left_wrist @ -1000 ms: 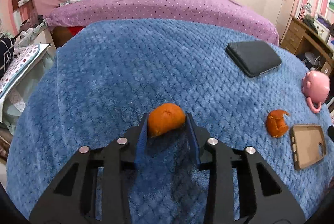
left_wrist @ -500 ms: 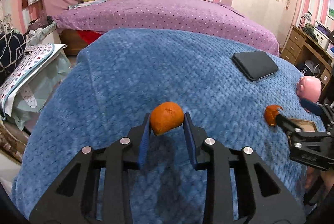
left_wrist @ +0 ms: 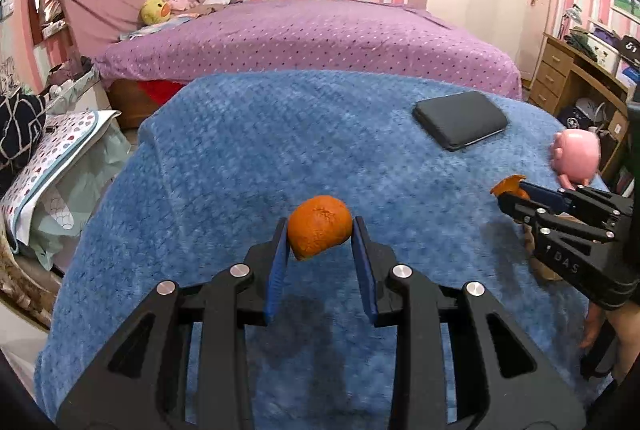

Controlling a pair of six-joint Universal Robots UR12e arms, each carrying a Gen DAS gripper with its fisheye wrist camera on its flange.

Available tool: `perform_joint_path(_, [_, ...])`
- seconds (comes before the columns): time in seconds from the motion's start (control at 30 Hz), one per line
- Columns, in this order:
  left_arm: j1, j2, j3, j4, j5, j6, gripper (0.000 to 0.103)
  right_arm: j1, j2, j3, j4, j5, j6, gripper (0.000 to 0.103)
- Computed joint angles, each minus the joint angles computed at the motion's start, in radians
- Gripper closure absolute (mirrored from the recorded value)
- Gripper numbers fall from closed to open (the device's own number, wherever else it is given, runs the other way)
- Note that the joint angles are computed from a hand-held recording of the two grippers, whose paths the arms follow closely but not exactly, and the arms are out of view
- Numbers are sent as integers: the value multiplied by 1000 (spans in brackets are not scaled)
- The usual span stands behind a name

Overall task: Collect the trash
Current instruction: 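Grasp the whole orange peel with the left tool while the right tool grasps the torn peel, then carry both orange peels over the blue basket and open both tools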

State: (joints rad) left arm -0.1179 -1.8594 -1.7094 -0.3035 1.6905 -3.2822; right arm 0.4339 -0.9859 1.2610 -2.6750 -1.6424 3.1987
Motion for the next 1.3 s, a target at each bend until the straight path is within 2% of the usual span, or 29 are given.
perform_joint_path(0.17, [-48, -1, 12, 11, 13, 35, 73, -36, -95, 129, -97, -17, 44, 77])
perform_joint_path(0.27, [-76, -4, 19, 26, -14, 45, 73, -61, -156, 209, -138, -55, 66, 77])
perform_joint_path(0.43, [-124, -18, 39, 49, -40, 41, 73, -105, -262, 346, -201, -117, 102, 77])
perform_joint_path(0.57, [-163, -26, 57, 35, -55, 22, 73, -140, -329, 447, -228, -154, 134, 77])
perform_joint_path(0.63, [-183, -29, 61, 43, -63, 33, 73, -152, -348, 478, -241, -173, 147, 77])
perform_joint_path(0.7, [-204, -33, 63, 50, -38, 46, 73, -170, -368, 508, -259, -176, 155, 77])
perform_joint_path(0.9, [-247, -52, 82, 39, 1, 48, 73, -215, -404, 561, -297, -151, 186, 77])
perform_joint_path(1.0, [-261, -62, 94, 30, 16, 41, 73, -220, -410, 569, -293, -178, 174, 77])
perform_joint_path(1.13, [-269, -70, 107, 28, 8, 21, 73, -243, -431, 598, -311, -165, 176, 77])
perform_joint_path(1.3, [-298, -88, 122, 50, 44, 32, 73, -275, -460, 637, -328, -151, 181, 77])
